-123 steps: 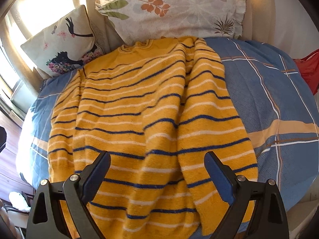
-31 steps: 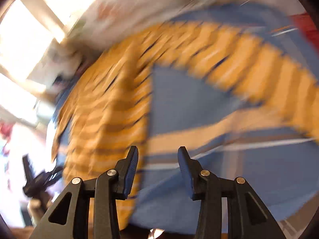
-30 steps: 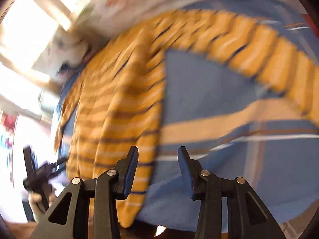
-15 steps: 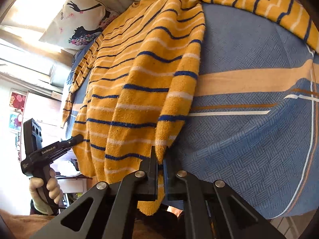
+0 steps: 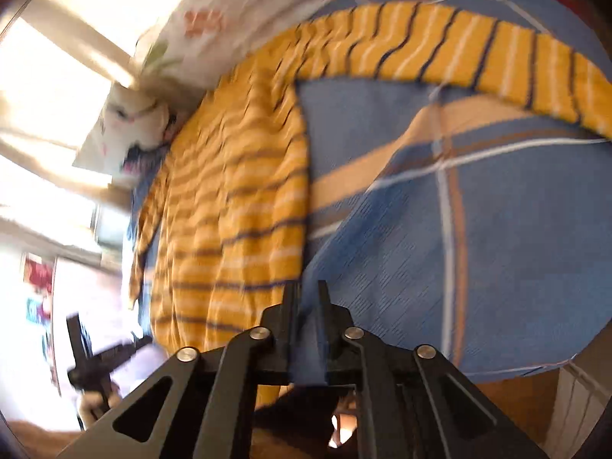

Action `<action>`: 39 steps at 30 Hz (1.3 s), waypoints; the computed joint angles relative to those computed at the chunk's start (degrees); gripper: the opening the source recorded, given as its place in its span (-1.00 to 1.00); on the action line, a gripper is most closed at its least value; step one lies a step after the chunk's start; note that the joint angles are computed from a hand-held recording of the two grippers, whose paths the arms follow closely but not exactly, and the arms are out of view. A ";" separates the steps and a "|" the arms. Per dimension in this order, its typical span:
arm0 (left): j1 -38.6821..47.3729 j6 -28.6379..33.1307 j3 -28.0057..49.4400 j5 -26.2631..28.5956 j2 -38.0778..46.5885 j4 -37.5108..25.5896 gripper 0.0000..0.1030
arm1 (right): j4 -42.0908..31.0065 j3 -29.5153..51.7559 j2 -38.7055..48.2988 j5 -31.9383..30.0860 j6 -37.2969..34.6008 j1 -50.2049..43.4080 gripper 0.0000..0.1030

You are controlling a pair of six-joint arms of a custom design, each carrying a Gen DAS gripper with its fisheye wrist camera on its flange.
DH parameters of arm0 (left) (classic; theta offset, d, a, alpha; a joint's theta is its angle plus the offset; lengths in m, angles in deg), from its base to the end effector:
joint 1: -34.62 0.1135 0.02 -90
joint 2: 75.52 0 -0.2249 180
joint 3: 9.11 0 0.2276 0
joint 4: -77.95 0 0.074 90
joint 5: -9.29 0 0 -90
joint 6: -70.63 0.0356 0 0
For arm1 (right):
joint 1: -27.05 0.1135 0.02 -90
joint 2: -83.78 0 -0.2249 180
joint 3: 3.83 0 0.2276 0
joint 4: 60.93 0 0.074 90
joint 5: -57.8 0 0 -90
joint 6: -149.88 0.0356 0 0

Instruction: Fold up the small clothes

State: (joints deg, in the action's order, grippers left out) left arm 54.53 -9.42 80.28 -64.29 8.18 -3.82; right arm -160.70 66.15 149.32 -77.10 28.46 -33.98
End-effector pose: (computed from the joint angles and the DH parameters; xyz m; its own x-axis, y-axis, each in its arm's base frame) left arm 0.2364 0.0749 0.2546 -0.9443 -0.1657 -0.2844 -0.1011 0.9682 -0.2287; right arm 0.0920 -0.1143 0.2370 -0.7512 0.5944 -0.2871 0.3045 0.6979 0.6482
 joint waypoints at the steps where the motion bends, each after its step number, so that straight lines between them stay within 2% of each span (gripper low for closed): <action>1: 0.35 -0.41 1.11 0.76 0.12 -0.06 -0.66 | 1.57 1.67 2.73 -1.25 0.85 -4.35 -0.08; 3: 0.34 -2.09 3.53 2.50 0.82 -0.02 -0.41 | 7.60 3.55 7.18 -2.01 6.30 -10.59 0.02; 6: 0.00 -3.94 6.29 4.89 0.99 -0.56 -0.29 | 15.41 5.49 14.14 -2.60 13.39 -16.88 0.02; 11: -3.77 -6.67 8.55 4.72 0.85 -0.74 -0.25 | 22.87 6.67 20.75 -3.79 23.19 -20.04 0.02; 14: -5.91 -7.85 9.72 4.40 1.73 -0.42 -0.23 | 30.98 5.89 21.74 -3.55 30.78 -19.94 0.02; 15: -6.32 -8.04 10.10 4.39 1.91 -0.52 -0.23 | 33.31 5.93 22.27 -3.32 33.41 -19.52 -0.10; 16: -6.45 -8.04 10.43 4.50 2.11 -0.60 -0.23 | 35.35 6.12 23.16 -3.42 35.81 -19.08 -0.60; 17: -6.68 -8.26 10.82 4.66 2.43 -0.54 -0.23 | 35.95 7.40 25.04 -3.74 36.52 -18.82 -0.85; 18: -6.73 -8.41 11.16 4.93 2.69 -0.53 -0.23 | 34.02 11.01 28.26 -3.93 34.31 -19.95 -0.88; 24: -5.96 -8.09 11.72 6.62 4.69 0.00 -0.22 | 34.90 27.24 31.98 1.63 37.73 -18.18 -0.89; 28: -5.10 -7.30 11.68 8.17 6.63 0.55 -0.22 | 33.61 35.20 31.56 7.29 38.80 -10.86 -0.89; 32: -3.32 -5.94 12.25 10.37 9.00 1.01 -0.22 | 31.91 38.06 27.02 10.95 38.99 1.74 -0.89; 36: -0.09 -3.73 15.04 12.99 12.67 0.38 -0.21 | 32.51 39.05 24.32 14.56 43.93 20.91 -0.89; 39: 3.23 -1.43 19.09 14.54 16.42 -1.04 -0.18 | 34.33 41.98 26.67 18.97 48.46 37.77 -0.89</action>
